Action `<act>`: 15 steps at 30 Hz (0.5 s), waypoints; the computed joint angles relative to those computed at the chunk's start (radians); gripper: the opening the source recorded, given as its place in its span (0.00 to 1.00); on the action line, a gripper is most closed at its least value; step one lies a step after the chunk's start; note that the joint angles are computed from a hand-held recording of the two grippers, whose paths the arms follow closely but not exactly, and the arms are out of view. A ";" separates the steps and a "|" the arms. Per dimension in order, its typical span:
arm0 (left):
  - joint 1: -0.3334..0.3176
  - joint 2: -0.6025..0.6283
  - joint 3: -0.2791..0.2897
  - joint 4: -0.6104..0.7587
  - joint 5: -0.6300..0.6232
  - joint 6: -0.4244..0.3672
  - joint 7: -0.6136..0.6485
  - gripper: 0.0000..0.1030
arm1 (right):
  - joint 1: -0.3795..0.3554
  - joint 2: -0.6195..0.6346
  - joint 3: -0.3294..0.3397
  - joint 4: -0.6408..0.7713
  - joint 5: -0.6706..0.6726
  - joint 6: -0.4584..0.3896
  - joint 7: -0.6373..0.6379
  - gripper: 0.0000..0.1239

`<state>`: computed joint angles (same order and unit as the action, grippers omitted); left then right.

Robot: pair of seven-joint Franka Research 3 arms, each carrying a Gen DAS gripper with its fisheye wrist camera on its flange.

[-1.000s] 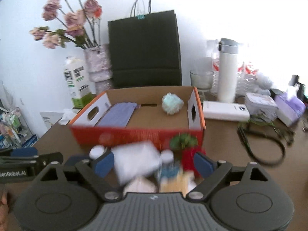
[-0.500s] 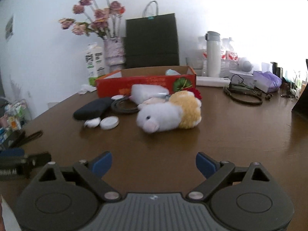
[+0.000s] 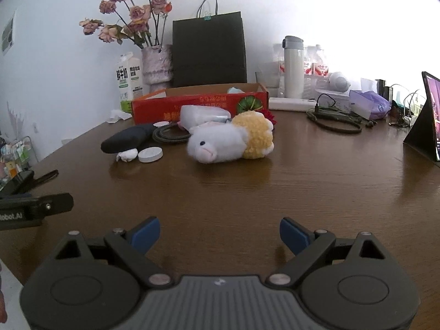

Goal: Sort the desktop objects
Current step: 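Withdraw both tools from the box back over the table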

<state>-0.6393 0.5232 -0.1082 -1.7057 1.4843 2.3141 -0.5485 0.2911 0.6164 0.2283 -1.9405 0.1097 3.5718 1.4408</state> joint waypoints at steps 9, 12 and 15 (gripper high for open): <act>0.038 0.038 0.019 0.075 -0.036 0.113 0.081 0.89 | -0.085 0.039 0.084 0.064 -0.092 -0.049 0.013 0.72; 0.067 0.072 0.032 0.134 -0.080 0.175 0.129 0.79 | -0.125 0.072 0.134 0.130 -0.164 -0.097 -0.002 0.61; 0.111 0.131 0.044 0.222 -0.173 0.264 0.220 0.72 | -0.172 0.133 0.209 0.234 -0.218 -0.187 -0.041 0.43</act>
